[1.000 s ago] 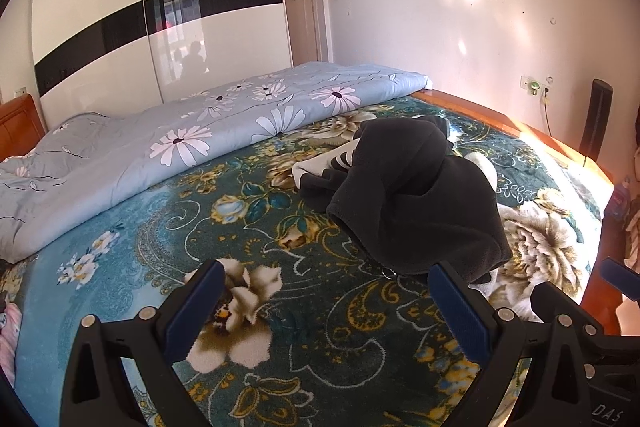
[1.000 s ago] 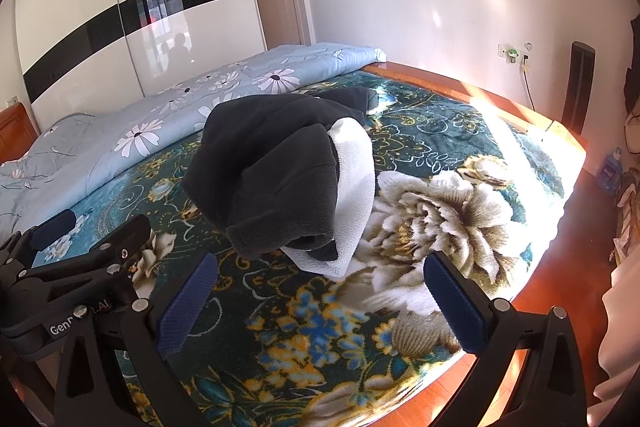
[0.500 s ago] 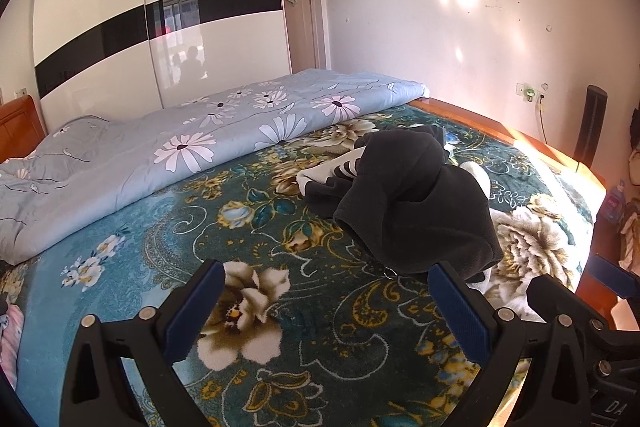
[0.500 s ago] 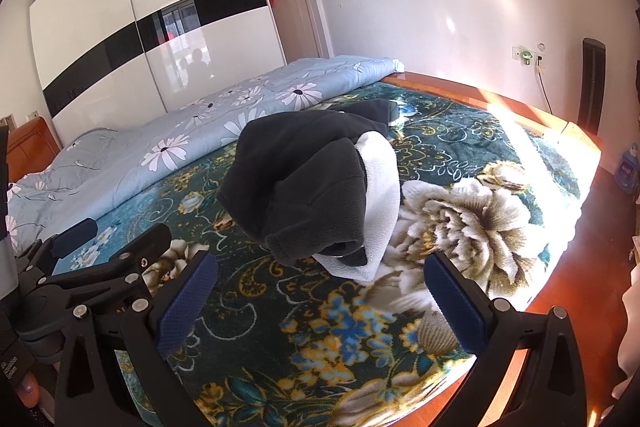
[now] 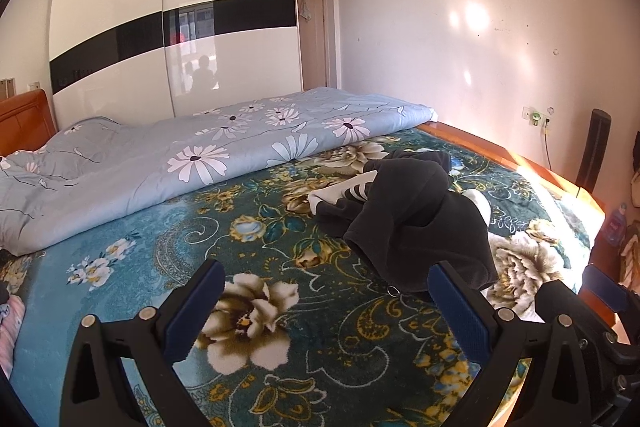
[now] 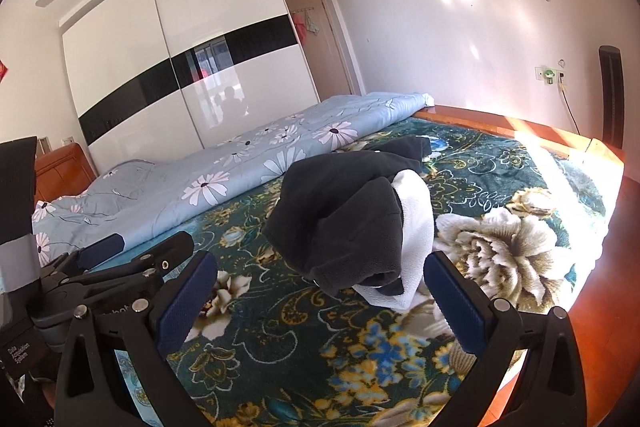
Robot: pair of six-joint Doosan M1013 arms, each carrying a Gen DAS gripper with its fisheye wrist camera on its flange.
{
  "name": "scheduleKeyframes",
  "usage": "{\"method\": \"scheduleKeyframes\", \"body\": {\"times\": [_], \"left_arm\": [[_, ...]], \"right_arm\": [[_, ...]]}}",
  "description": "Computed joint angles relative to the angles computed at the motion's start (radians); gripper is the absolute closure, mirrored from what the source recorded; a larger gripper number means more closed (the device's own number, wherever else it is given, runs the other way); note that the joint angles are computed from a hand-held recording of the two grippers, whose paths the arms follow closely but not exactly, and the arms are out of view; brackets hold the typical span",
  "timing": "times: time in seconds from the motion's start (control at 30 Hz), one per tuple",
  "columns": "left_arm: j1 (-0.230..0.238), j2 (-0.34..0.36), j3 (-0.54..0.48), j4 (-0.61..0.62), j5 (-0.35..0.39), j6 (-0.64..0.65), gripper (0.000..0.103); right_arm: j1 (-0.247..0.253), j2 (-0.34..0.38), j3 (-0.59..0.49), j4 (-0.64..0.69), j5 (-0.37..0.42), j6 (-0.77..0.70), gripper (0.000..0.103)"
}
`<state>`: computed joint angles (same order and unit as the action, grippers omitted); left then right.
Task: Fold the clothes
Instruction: 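Move both grippers toward the crumpled black-and-white fleece jacket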
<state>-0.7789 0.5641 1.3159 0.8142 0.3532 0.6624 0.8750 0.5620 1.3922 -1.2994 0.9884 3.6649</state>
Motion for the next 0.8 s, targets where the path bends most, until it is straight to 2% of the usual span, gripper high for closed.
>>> {"method": "scheduleKeyframes", "body": {"times": [0.17, 0.33, 0.57, 0.8], "left_arm": [[0.004, -0.006, 0.013, 0.002, -0.025, -0.005, 0.0], [0.003, -0.011, 0.017, 0.012, -0.029, -0.003, 0.0], [0.008, -0.029, 0.05, 0.127, -0.095, -0.117, 0.0], [0.022, -0.04, 0.07, 0.129, -0.146, -0.13, 0.0]], "right_arm": [[-0.002, 0.002, -0.006, 0.025, 0.001, -0.033, 0.0], [0.012, 0.03, -0.05, 0.041, 0.096, -0.138, 0.0], [0.015, 0.034, -0.066, 0.067, 0.115, -0.195, 0.0], [0.019, 0.04, -0.079, 0.059, 0.111, -0.225, 0.0]]}}
